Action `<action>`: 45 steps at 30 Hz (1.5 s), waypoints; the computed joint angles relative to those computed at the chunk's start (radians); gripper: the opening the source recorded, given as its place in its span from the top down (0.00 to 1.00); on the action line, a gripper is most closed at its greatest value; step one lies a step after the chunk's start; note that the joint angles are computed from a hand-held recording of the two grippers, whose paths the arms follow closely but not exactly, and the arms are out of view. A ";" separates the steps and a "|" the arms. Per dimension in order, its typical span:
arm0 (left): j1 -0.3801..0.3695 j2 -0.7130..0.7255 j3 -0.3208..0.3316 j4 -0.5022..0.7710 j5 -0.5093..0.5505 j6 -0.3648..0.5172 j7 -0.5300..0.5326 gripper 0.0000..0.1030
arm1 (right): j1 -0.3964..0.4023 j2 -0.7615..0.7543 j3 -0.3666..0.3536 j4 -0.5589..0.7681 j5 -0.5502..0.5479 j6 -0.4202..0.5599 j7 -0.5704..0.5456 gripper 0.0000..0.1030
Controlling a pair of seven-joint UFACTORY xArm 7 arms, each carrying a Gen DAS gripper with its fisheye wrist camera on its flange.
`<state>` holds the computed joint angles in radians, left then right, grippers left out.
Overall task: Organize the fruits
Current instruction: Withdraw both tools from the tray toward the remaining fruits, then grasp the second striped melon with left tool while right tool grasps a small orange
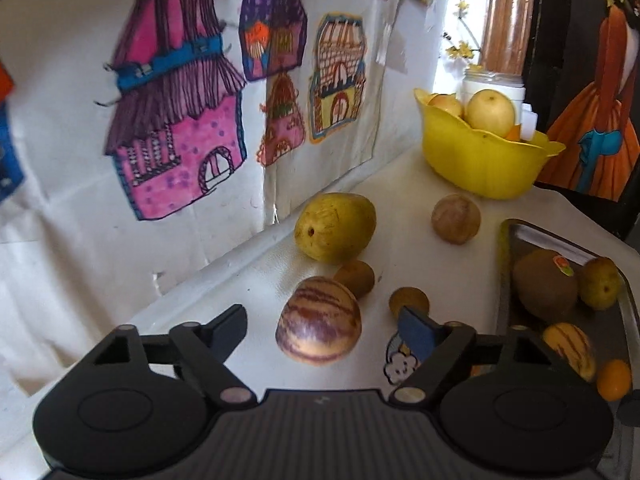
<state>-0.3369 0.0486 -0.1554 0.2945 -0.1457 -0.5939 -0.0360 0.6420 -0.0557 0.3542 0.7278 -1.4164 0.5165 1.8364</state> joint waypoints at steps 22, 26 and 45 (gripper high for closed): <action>0.154 0.054 0.044 0.002 0.347 -0.074 -0.181 0.55 | -0.018 0.240 -0.116 0.204 0.002 -0.169 -0.209 0.04; 0.162 0.002 0.055 -0.044 0.349 -0.085 -0.181 0.55 | -0.014 0.298 -0.141 0.243 0.118 -0.225 -0.369 0.13; 0.213 -0.029 0.090 -0.076 0.501 -0.111 -0.272 0.54 | 0.128 0.392 -0.286 0.286 0.415 -0.306 -0.616 0.68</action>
<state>-0.1239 0.0195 -0.0655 0.2184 0.3549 -0.7051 -0.3081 0.7702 0.3366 0.0681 1.0142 -1.0015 0.2105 1.2207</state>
